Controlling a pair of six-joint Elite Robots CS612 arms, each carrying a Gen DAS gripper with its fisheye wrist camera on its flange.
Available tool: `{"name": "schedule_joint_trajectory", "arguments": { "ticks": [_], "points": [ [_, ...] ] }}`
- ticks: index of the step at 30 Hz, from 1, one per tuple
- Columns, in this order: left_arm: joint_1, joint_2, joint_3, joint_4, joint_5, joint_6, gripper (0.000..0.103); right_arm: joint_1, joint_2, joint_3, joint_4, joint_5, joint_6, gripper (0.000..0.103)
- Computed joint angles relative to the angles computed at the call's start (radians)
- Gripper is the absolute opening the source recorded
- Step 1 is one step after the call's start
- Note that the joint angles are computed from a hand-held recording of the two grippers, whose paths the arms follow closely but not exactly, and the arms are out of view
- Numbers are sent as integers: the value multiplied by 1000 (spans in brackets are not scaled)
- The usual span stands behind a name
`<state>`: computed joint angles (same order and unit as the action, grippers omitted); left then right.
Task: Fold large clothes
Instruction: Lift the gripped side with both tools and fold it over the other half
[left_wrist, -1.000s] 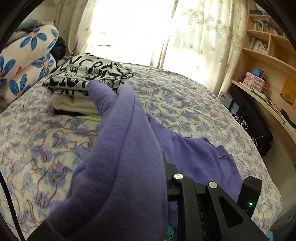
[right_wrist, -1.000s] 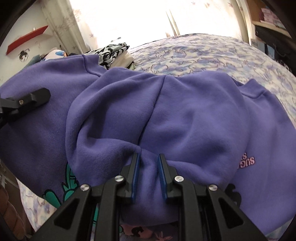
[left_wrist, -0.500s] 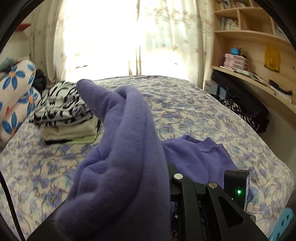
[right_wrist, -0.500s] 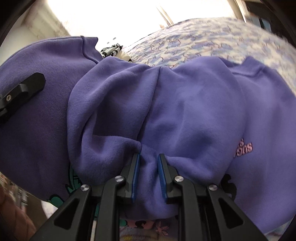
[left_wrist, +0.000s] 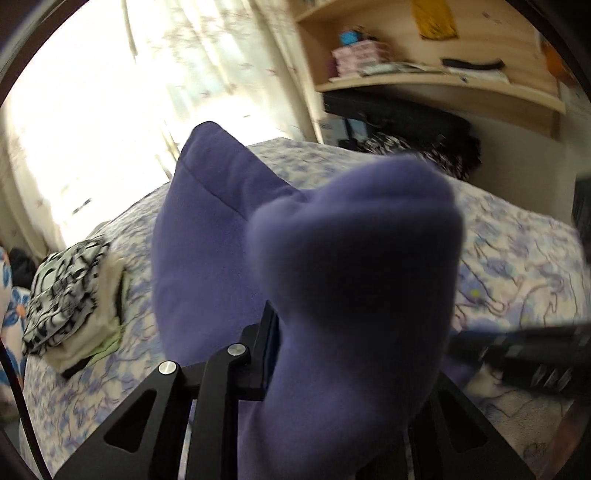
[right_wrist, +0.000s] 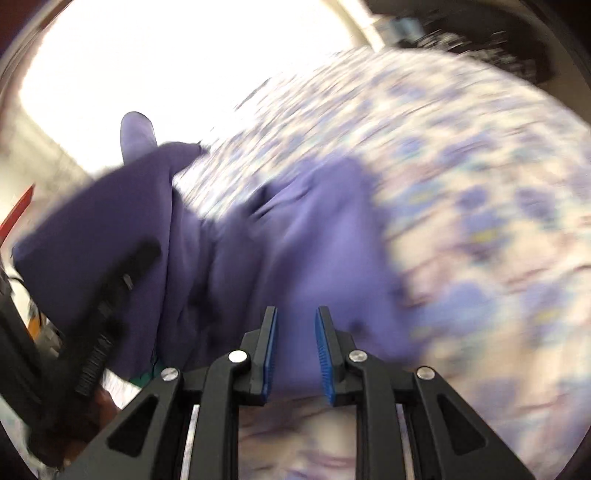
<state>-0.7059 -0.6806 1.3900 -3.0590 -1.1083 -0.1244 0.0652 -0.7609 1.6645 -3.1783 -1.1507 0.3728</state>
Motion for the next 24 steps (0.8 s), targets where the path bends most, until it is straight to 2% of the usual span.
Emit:
{"name": "schedule_joint_trajectory", "arguments": {
  "ticks": [4, 8, 10, 12, 14, 16, 19, 22, 24],
  "points": [
    [-9, 47, -69, 96, -44, 21, 20, -22, -20, 31, -44, -62, 6, 20],
    [-18, 86, -116, 175, -46, 54, 22, -23, -21, 35, -28, -110, -16, 20],
    [-26, 94, -117, 166, -24, 91, 23, -22, -16, 32, -11, -114, -18, 20],
    [-29, 91, -106, 147, -25, 129, 30, -21, -10, 23, 7, -108, -17, 20],
    [-25, 78, -92, 139, -75, 126, 51, -20, -13, 30, 8, -108, -18, 20],
    [-15, 66, -79, 128, -130, 120, 62, -20, -13, 33, 6, -112, -23, 20],
    [-3, 45, -56, 99, -194, 108, 68, -20, -16, 34, -1, -124, -29, 20],
    [14, 16, -36, 91, -296, 78, 71, -20, -22, 35, -1, -127, -30, 20],
    [26, -10, -11, 79, -367, 59, 72, -20, -31, 36, 3, -129, -39, 24]
  ]
}}
